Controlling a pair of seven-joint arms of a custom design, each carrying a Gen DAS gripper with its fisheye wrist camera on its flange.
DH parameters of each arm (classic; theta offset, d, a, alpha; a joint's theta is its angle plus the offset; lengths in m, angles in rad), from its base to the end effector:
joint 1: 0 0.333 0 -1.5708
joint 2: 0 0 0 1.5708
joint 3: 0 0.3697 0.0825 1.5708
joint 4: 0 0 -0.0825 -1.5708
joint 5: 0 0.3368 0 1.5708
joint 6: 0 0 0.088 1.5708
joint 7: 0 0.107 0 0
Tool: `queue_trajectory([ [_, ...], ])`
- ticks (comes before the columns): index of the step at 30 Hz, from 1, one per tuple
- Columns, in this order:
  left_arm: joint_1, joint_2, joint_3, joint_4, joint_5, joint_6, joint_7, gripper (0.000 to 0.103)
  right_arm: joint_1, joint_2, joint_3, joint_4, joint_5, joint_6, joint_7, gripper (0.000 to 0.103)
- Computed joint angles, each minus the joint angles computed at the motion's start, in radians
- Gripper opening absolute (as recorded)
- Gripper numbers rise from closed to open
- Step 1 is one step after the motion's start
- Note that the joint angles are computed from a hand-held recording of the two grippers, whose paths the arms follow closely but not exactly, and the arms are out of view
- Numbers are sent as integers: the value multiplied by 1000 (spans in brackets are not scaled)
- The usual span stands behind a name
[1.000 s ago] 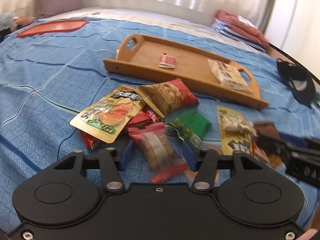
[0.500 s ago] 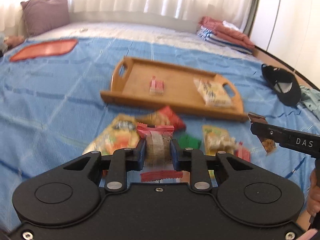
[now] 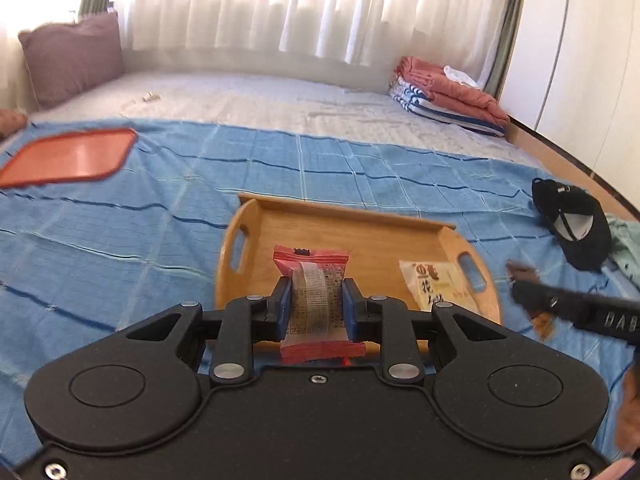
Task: Organize snacks
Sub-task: 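Carry both held packets over the wooden tray with both tools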
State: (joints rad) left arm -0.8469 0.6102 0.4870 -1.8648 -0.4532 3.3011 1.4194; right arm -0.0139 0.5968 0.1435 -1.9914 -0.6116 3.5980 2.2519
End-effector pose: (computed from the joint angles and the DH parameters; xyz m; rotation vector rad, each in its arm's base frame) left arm 0.6270 -0.2645 0.4091 -1.7729 1.6571 -0.9824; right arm 0.6302 0.1370 0.3636 -1.5985 1.4814 -0.4082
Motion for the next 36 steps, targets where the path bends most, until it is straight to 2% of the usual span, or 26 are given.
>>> queue_trajectory([
  [1, 30, 17, -21, 31, 7, -12, 1, 25, -17, 20, 30, 36, -22, -29, 9, 50],
  [3, 63, 64, -27, 100, 27, -46, -12, 25, -26, 62, 66, 105, -41, -83, 5, 50],
  [8, 154, 180, -54, 262, 99, -147, -73, 25, -37, 171, 160, 268, -8, -258, -61, 50],
  [14, 267, 267, -149, 401, 180, -216, -106, 25, -1, 274, 186, 405, 77, -357, -150, 50],
  [21, 312, 339, -166, 509, 272, -260, -175, 25, 61, 332, 145, 494, 171, -427, -227, 50],
  [32, 365, 399, -208, 608, 404, -305, -279, 25, 128, 371, 83, 569, 306, -459, -334, 50],
  [36, 382, 409, -230, 621, 445, -298, -298, 25, 141, 382, 71, 582, 349, -455, -368, 50],
])
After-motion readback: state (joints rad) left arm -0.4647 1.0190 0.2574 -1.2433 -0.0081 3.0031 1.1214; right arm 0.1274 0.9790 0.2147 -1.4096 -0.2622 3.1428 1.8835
